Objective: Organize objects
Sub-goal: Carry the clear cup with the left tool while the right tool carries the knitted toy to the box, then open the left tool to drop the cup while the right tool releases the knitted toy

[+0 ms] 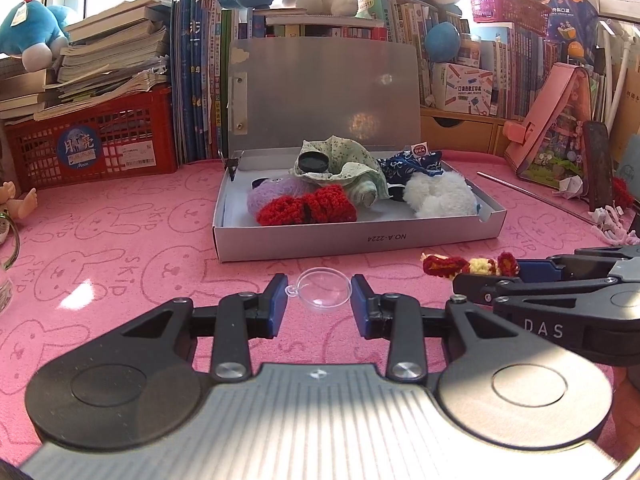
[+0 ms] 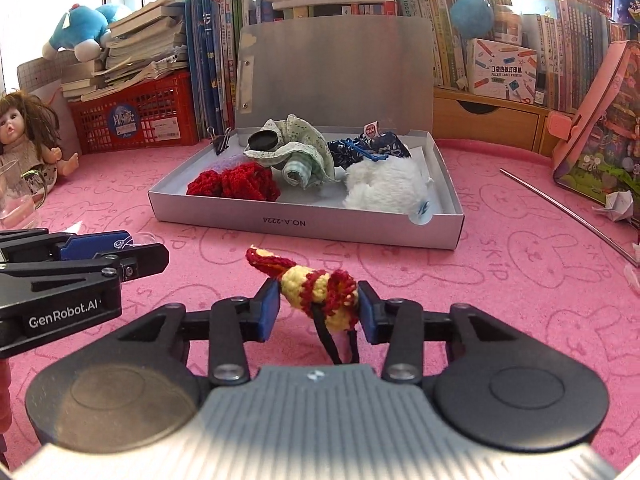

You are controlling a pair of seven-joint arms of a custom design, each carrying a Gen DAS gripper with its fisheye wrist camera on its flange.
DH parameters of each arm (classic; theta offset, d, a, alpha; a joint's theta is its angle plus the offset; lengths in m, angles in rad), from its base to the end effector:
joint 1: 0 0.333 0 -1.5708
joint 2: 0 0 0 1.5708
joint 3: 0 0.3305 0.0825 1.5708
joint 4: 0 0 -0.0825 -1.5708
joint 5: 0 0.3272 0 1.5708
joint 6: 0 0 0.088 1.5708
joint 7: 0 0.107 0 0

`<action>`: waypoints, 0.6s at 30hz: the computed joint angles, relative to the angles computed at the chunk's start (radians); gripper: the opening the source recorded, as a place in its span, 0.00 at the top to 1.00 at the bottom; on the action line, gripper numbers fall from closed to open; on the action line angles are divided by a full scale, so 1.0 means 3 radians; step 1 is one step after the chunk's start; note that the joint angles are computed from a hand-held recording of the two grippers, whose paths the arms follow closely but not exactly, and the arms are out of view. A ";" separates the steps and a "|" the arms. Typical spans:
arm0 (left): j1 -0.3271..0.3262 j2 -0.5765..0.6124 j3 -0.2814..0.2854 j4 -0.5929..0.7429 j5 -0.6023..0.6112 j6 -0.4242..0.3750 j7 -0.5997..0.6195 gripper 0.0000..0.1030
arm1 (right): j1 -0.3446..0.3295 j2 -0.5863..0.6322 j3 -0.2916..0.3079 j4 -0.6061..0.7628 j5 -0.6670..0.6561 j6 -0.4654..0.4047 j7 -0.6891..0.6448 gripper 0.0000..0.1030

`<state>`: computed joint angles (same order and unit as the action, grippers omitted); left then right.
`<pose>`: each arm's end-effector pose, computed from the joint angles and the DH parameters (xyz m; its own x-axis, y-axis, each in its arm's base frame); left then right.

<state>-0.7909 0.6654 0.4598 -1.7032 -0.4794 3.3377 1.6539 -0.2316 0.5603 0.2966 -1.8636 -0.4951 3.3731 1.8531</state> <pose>0.6351 -0.2527 0.4157 -0.1407 -0.9900 0.0107 -0.4894 0.0601 -0.8700 0.6490 0.0569 0.3978 0.2253 -0.9728 -0.0534 -0.5568 -0.0836 -0.8264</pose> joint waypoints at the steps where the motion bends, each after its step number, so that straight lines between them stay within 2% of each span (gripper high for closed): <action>1: 0.0007 0.0022 0.0009 0.0052 0.0002 -0.0025 -0.0009 0.61 | -0.0039 0.0026 0.0054 0.0065 -0.0003 -0.0041 -0.0003 0.56; 3: 0.0028 0.0108 0.0047 0.0234 0.0026 -0.0116 -0.0080 0.61 | -0.0093 0.0078 0.0143 0.0189 0.0015 -0.0123 -0.0036 0.56; 6: 0.0093 0.0245 0.0084 0.0528 0.0131 -0.0262 -0.0259 0.61 | -0.0062 0.0182 0.0161 0.0437 0.0133 -0.0228 -0.0109 0.56; 8: 0.0126 0.0357 0.0135 0.0737 0.0212 -0.0357 -0.0381 0.61 | -0.0162 0.0312 0.0340 0.0653 0.0215 -0.0368 -0.0219 0.56; 11: 0.0138 0.0588 0.0315 0.1112 0.0342 -0.0540 -0.0598 0.61 | -0.0237 0.0496 0.0539 0.0962 0.0346 -0.0606 -0.0424 0.56; 18: 0.0517 0.1109 0.0316 0.2219 0.0625 -0.1088 -0.1062 0.61 | -0.0160 0.0877 0.0670 0.1630 0.0670 -0.0991 -0.0821 0.56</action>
<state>-0.6358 0.9980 0.5547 -1.0374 -0.2920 3.0114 1.3353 -0.2796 0.8234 0.4977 -1.3748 -0.2940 3.0757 1.6068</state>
